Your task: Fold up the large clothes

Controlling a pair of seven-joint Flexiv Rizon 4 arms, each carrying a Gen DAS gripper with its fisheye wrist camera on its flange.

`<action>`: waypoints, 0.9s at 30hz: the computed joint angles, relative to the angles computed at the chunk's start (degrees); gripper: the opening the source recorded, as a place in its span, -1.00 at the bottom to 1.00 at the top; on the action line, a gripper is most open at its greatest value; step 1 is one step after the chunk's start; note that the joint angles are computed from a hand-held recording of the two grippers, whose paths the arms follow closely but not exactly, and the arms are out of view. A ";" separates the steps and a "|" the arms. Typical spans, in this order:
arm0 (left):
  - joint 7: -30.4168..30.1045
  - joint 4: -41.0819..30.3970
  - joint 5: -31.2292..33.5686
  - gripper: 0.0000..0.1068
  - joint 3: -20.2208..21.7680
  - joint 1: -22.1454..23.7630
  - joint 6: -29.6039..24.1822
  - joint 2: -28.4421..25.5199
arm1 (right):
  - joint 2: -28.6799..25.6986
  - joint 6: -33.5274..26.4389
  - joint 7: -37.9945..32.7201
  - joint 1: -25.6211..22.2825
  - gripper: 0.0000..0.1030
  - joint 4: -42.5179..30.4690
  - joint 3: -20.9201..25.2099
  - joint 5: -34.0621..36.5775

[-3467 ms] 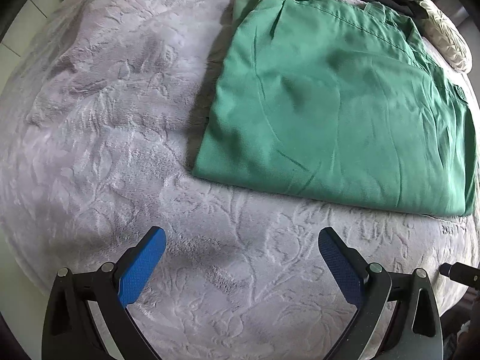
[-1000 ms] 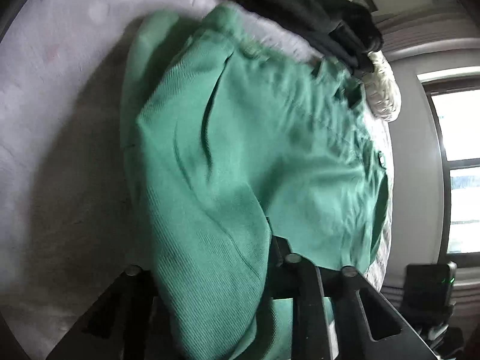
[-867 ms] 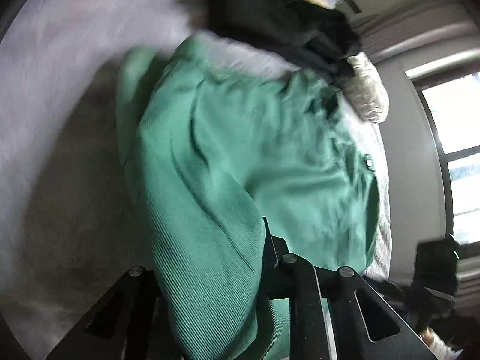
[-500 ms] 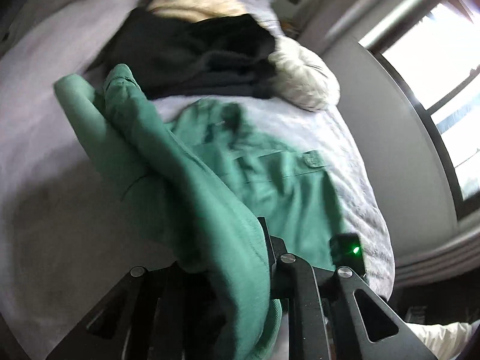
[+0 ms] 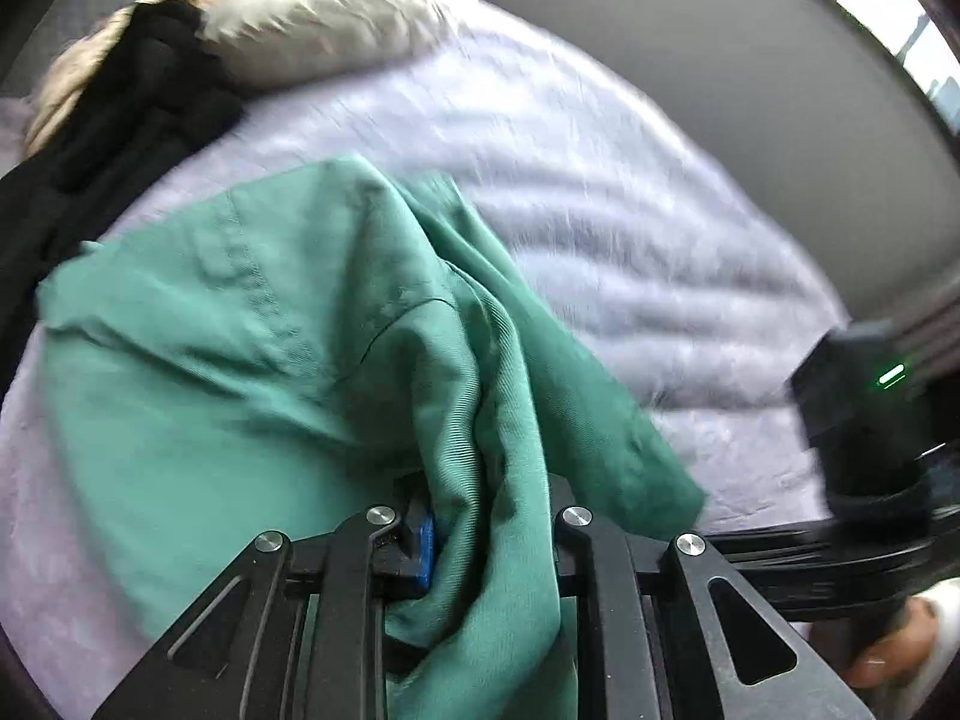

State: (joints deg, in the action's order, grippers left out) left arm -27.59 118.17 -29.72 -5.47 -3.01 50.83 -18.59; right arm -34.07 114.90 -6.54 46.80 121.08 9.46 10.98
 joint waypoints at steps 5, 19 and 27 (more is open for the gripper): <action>-0.61 1.69 -0.21 0.09 -1.02 -0.71 0.87 0.52 | -2.87 5.24 0.79 -2.58 -0.68 -0.24 2.77 -0.33; -11.63 -0.92 -9.52 0.55 6.51 4.06 6.85 1.32 | -10.55 22.06 3.06 -13.16 0.59 -5.19 7.62 -14.27; -18.81 -0.50 -1.58 0.55 4.85 8.57 9.72 -2.53 | -11.86 -1.97 9.23 -24.75 -0.85 -14.56 12.33 -40.69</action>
